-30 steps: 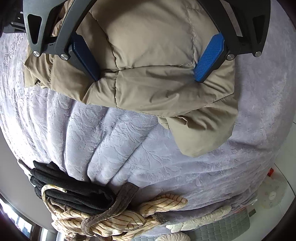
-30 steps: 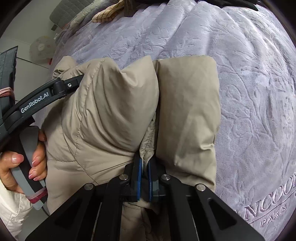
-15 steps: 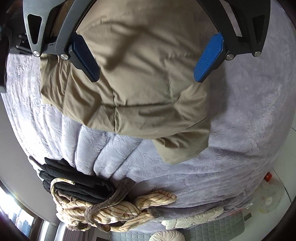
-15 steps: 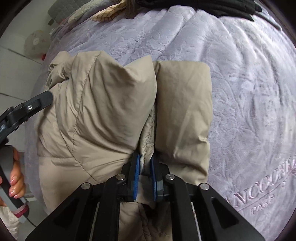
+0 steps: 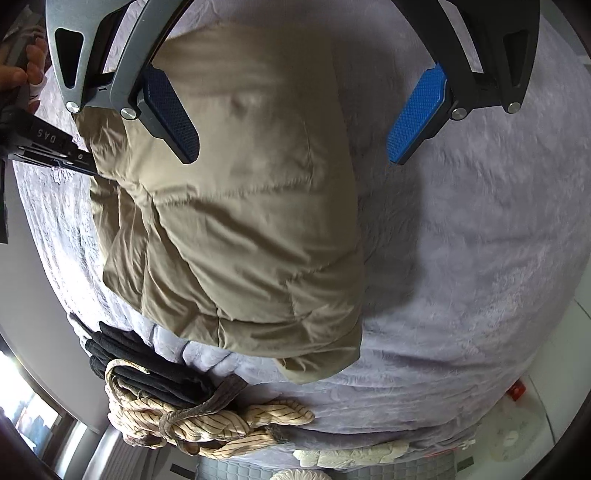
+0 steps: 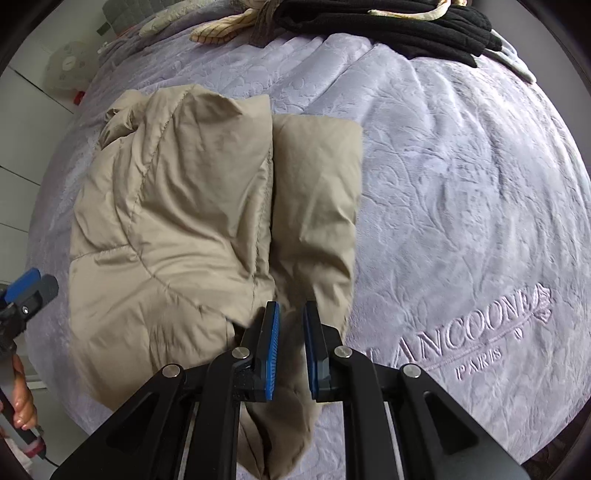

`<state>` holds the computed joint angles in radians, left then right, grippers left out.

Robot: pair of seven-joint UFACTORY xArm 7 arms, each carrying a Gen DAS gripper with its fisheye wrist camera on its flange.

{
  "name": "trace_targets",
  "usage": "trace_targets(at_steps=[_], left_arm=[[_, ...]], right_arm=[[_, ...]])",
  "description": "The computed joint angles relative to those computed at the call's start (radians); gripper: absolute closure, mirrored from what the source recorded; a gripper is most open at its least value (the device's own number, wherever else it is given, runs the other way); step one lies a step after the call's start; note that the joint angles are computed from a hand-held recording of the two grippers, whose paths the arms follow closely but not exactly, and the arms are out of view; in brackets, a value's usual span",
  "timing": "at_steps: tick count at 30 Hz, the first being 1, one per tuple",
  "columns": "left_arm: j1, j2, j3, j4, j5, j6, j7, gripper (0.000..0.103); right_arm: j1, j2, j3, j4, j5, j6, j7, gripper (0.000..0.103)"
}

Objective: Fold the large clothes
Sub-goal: 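Open the right tool and withdraw both tools from the bundle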

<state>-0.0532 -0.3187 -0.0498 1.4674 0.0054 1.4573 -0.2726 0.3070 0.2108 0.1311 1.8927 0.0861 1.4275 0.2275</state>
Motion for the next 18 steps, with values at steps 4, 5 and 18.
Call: trace_targets(at_steps=[4, 5, 18], left_arm=[[0.001, -0.045, 0.004, -0.035, -0.015, 0.023, -0.012, 0.002], [0.001, -0.060, 0.004, -0.047, -0.018, 0.031, -0.014, 0.002], [-0.008, -0.132, 0.018, -0.062, -0.081, 0.087, -0.008, 0.002]], right_arm=[[-0.006, -0.081, -0.002, -0.065, -0.002, -0.007, 0.015, 0.088], [-0.010, -0.101, -0.003, -0.082, 0.004, -0.006, 0.019, 0.088], [-0.013, -0.232, 0.018, -0.160, -0.001, 0.046, 0.107, 0.088]])
